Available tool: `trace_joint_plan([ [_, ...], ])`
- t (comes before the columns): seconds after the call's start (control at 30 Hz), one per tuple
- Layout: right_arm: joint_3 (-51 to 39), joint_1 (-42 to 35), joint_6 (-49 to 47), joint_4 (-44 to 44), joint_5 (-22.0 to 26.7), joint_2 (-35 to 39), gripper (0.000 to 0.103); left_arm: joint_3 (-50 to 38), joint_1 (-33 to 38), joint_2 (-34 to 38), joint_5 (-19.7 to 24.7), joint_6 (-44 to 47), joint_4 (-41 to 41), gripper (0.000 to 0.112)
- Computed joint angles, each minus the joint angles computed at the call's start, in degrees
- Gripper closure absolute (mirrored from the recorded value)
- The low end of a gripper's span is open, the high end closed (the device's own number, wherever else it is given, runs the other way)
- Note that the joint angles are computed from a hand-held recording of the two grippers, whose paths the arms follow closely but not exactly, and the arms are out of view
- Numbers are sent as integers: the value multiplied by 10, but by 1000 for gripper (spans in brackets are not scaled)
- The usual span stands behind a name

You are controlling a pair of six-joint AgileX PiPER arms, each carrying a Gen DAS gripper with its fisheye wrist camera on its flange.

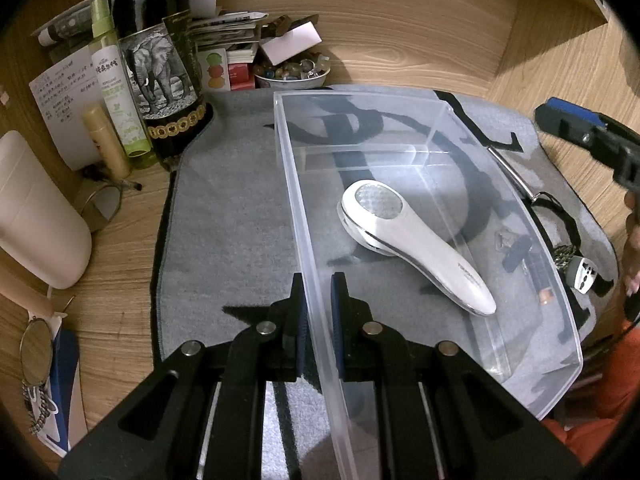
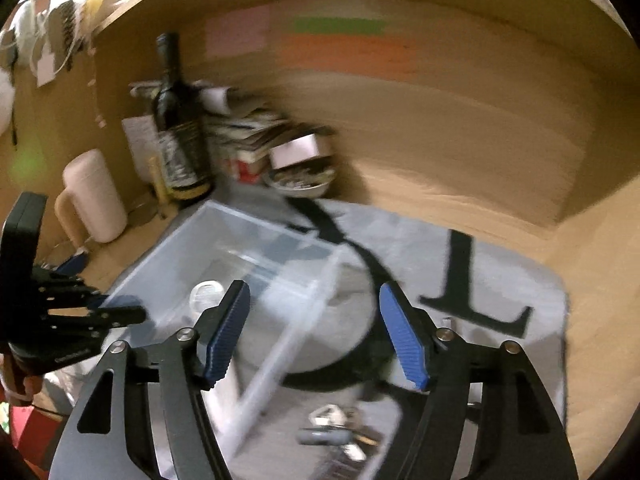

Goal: Organize rigid objects
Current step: 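Move the right gripper to the silver metal cylinder and grasp it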

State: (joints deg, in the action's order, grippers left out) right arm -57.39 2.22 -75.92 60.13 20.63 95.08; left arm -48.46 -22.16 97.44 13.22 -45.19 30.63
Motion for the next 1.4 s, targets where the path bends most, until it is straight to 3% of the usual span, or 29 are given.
trace_joint_plan([
  [0.23, -9, -56, 1, -4, -24, 8, 32, 0, 0, 0, -1, 0, 0, 101],
  [0.4, -31, -87, 76, -94, -55, 46, 32, 2, 3, -1, -3, 6, -5, 101],
  [0.8, -118, -124, 247, -279, -10, 190, 32, 3, 7, -2, -3, 14, -9, 101],
  [0.9, -144, -120, 272, -310, 13, 218, 48, 3, 7, -2, -4, 15, -11, 101],
  [1.0, -158, -119, 261, -302, 22, 231, 55, 4, 9, -2, -4, 21, -15, 101],
  [1.13, -154, -118, 215, -278, 35, 226, 87, 3, 8, -2, -4, 18, -12, 101],
  [1.4, -119, -114, 180, -244, 2, 197, 89, 3, 8, -2, -3, 18, -12, 101],
])
